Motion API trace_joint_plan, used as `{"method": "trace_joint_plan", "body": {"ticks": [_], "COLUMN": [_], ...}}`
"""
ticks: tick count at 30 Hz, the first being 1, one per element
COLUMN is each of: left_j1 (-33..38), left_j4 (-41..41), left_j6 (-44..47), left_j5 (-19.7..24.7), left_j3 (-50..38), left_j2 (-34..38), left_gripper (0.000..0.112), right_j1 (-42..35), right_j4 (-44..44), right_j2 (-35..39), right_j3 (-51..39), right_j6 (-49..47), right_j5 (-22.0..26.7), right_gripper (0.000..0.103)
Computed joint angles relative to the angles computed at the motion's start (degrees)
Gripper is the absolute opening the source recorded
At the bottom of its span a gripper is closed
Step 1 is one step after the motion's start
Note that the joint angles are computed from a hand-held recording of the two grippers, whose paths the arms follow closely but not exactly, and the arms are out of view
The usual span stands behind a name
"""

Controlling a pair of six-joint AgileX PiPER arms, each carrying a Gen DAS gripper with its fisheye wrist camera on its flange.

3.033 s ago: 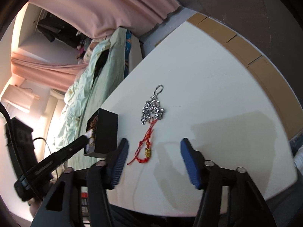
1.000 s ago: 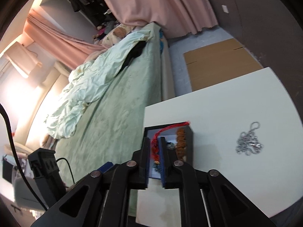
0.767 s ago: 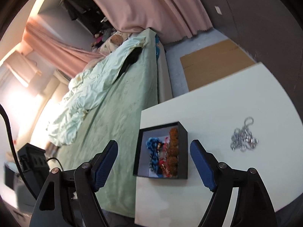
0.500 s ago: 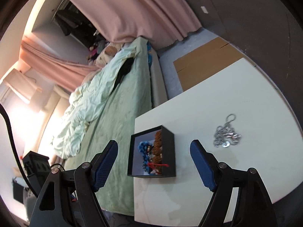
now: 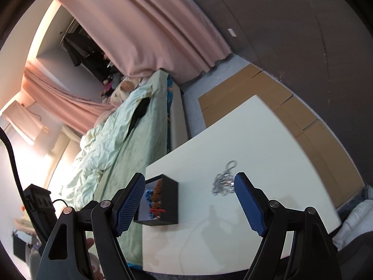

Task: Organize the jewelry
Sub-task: 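Lower the left gripper onto the silver bead chain and grasp it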

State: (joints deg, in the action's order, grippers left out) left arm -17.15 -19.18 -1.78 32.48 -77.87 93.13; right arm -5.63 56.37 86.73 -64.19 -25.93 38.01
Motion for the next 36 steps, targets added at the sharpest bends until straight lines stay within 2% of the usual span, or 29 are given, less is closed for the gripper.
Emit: {"method": "trace_joint_plan", "body": {"ticks": [3, 7, 11, 13, 15, 21, 28, 36], "left_j1": [-3.67, -8.01, -10.64, -10.99, -11.43, -12.88, -13.95, -15.02], "left_j4": [6.76, 12.95, 15.58, 14.61, 14.40, 14.35, 13.96, 17.97], "left_j6": [-6.38, -11.75, -13.90, -13.18, -13.76, -15.13, -16.13, -19.96], "left_j5": [-0.52, 1.43, 3.33, 5.62, 8.30, 14.44, 20.03, 24.80], "left_j3": [-1.78, -6.15, -11.10, -14.93, -19.02, -29.18, -38.65, -48.24], "left_j2": [1.04, 3.89, 7.45, 10.43, 13.70, 22.73, 31.69, 40.47], "left_gripper": [0.103, 0.102, 0.099, 0.085, 0.078, 0.069, 0.068, 0.068], "right_j1": [-4.76, -10.77, -15.37, -16.80, -17.76, -18.81, -19.30, -20.90], "right_j4": [4.16, 7.79, 10.09, 10.48, 10.39, 8.14, 8.84, 8.64], "right_j2": [-0.50, 0.26, 1.59, 2.56, 4.02, 7.10, 9.62, 11.78], "right_j3": [2.09, 3.79, 4.49, 4.36, 3.77, 2.80, 2.38, 2.13], "right_j6": [-5.30, -10.06, -12.55, -12.71, -12.76, -10.51, -10.74, -10.18], "right_j5": [2.63, 6.17, 9.62, 11.21, 12.60, 13.01, 14.41, 14.20], "right_gripper": [0.079, 0.079, 0.079, 0.079, 0.079, 0.079, 0.079, 0.079]}}
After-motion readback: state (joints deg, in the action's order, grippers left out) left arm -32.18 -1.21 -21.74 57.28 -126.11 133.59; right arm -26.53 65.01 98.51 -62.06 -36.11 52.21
